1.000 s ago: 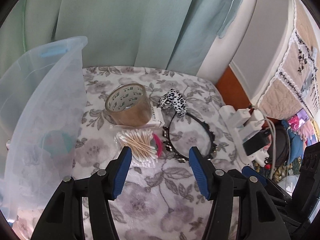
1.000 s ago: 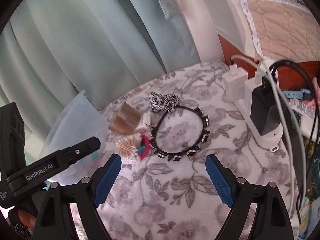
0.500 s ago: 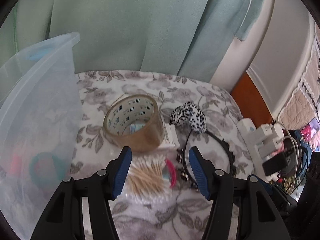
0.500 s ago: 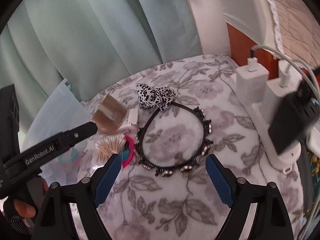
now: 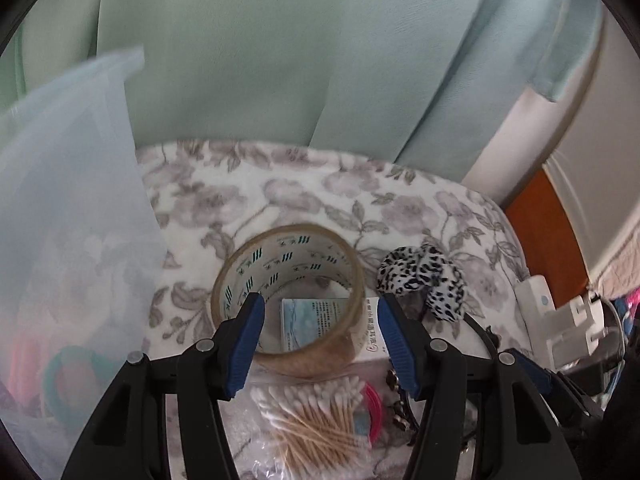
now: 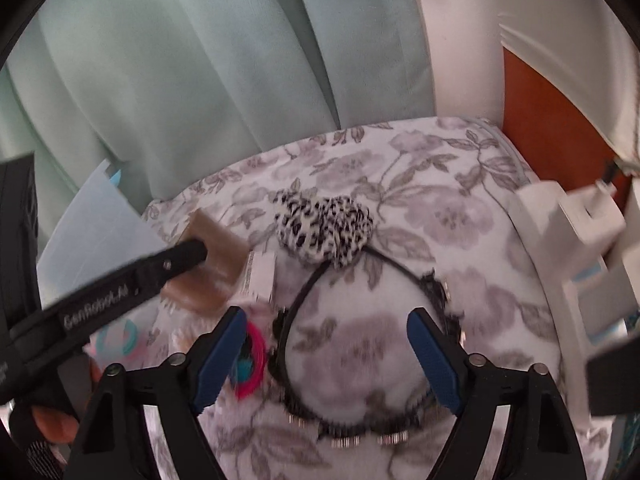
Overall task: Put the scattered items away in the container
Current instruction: 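Lower the left tool onto the brown tape roll while the right tool lowers onto the leopard-print scrunchie, then grasp the tape roll rim with the left tool while the right tool grasps the scrunchie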
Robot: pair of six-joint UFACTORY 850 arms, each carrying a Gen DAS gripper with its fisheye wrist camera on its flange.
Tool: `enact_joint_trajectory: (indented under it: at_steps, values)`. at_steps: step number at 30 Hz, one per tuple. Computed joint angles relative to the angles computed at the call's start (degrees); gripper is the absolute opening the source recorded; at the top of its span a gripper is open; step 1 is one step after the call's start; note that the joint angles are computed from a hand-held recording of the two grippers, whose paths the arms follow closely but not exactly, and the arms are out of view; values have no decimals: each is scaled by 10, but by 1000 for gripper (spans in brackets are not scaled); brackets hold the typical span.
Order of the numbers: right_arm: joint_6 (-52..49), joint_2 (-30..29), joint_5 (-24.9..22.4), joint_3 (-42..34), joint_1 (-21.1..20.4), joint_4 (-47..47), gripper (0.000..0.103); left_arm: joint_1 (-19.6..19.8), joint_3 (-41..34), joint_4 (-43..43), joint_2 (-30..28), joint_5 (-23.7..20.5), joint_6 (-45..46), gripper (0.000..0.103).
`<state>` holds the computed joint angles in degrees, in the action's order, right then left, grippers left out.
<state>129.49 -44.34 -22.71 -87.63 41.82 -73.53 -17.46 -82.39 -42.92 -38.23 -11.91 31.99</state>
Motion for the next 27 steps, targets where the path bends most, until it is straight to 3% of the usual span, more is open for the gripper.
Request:
enact_joint_trajectory:
  at_steps: [4,11,15,20,24,27]
  values:
    - [-15,-16,0,-26,-14,25,76,0,-12,-15,-12,-9,8,58]
    - [-37,-42,3,-64,-23,4,64,4,-23,-131,-26,-20,120,38]
    - [-41,-56,13,-81,-31,-6,52,3,-26,-197,-30,-27,192,25]
    - [-46,-69,25,-97,-37,-18,43,3,-29,-221,-32,-34,224,14]
    - [-26,-70,34,-99,-39,-37,22,1,-27,-225,-30,-38,236,14]
    - [16,-58,27,-86,-36,-71,15,2,-20,-231,-22,-44,243,14]
